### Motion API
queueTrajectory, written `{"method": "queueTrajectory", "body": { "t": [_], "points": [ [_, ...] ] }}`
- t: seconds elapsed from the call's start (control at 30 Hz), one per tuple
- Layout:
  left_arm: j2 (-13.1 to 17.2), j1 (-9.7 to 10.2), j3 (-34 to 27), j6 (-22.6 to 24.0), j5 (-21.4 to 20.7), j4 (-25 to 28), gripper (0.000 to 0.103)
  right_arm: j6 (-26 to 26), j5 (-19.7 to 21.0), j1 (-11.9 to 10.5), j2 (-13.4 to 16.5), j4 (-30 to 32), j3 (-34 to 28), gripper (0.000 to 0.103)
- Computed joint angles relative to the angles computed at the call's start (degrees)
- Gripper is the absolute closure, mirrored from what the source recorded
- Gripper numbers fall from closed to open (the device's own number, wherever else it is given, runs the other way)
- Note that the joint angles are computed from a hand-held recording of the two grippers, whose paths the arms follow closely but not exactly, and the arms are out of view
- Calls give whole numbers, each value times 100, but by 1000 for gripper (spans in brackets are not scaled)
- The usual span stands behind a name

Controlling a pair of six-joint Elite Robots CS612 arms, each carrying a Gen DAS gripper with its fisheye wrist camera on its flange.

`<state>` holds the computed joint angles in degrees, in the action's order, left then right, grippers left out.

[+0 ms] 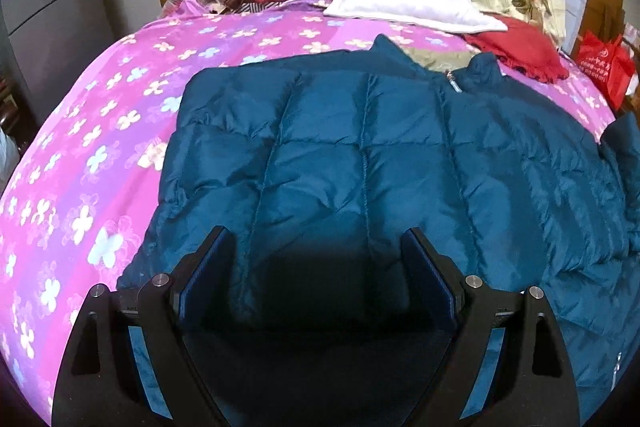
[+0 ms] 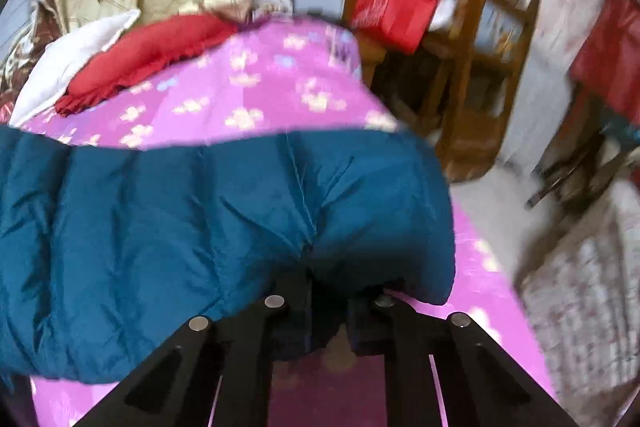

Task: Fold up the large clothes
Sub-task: 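Move the right gripper to the other jacket side and grasp its edge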

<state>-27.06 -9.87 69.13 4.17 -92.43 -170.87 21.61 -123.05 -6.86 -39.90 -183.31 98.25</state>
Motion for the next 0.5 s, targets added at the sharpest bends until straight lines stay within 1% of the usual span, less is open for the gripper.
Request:
{"method": "queueTrajectory", "body": {
  "t": [0.03,0.13,0.2,0.23,0.27,0.3,0.37,0.4,0.47,0.5],
  "points": [
    [-5,4,8,-13,8,-12,16,-17,-243,95,-64,-59,56,91],
    [-12,25,-10,-77,-6,20,16,54,-736,353,-290,-185,193,92],
    [0,33,-37,-136,48,78,16,-191,-990,595,-407,-549,195,91],
    [12,34,-58,-149,103,117,16,-319,-1004,682,-415,-625,138,92],
    [22,29,-77,-141,162,167,16,-484,-966,804,-409,-749,54,92],
    [28,24,-90,-119,206,213,16,-669,-833,956,-377,-863,-84,92],
    [32,33,-98,-125,184,219,16,-842,-588,1150,-276,-891,-339,92],
    [30,36,-102,-128,172,232,16,-952,-367,1296,-150,-884,-580,91],
    [30,52,-135,-133,118,311,16,-1018,-27,1481,65,-813,-937,91],
    [34,64,-161,-151,95,360,16,-1017,235,1585,217,-718,-1183,92]
  ]
}}
